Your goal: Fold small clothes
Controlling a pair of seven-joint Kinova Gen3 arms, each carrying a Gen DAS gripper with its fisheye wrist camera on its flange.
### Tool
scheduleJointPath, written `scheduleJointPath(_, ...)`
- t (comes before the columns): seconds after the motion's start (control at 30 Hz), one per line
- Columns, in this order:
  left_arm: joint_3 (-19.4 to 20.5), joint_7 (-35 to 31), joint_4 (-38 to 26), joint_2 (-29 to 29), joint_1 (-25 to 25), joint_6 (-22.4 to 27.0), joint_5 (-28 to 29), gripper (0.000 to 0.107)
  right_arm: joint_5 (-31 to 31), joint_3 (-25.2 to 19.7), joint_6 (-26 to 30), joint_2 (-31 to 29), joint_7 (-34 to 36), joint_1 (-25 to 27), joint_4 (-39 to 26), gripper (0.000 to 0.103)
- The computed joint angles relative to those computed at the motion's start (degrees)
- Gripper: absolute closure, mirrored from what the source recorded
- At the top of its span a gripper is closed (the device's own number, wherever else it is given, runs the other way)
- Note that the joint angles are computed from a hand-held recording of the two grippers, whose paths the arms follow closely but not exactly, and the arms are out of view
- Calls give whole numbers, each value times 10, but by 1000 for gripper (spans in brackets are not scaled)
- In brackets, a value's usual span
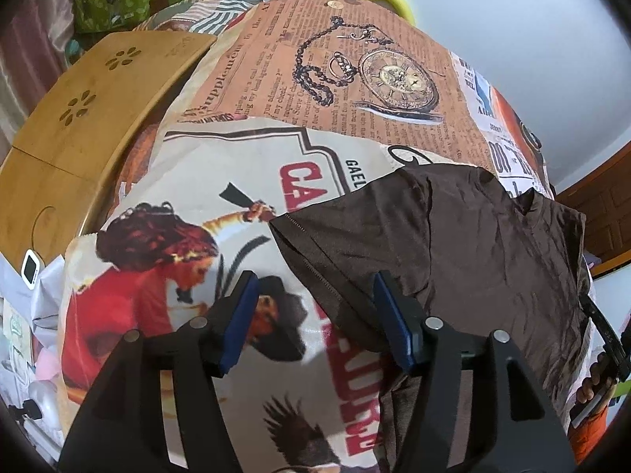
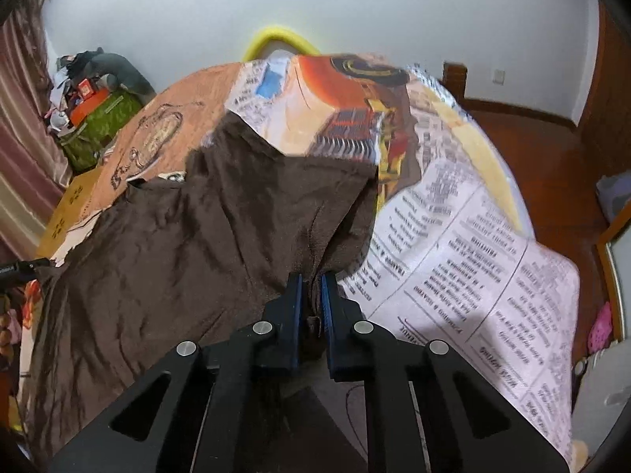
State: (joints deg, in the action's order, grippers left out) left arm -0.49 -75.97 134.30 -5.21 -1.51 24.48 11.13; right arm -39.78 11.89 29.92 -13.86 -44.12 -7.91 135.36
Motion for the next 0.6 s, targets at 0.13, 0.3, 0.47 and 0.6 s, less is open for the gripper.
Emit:
scheduleJointPath(0.13, -12, -35, 2, 6, 2, -6, 40, 46, 4, 0, -1, -32, 0, -11, -3, 95)
scheduleJointPath(0.3, -15, -68, 5, 12, 3, -13, 79, 46, 0, 11, -3, -47, 1, -43, -9, 95)
scheduleJointPath(0.47, -19, -88, 9, 2, -1, -9, 98, 45, -20, 14, -10, -47, 6, -91, -13, 95)
scheduleJointPath(0.6, -10, -65, 11, -20, -4, 4, 76, 45, -48, 1, -14, -29, 27, -127, -15, 96)
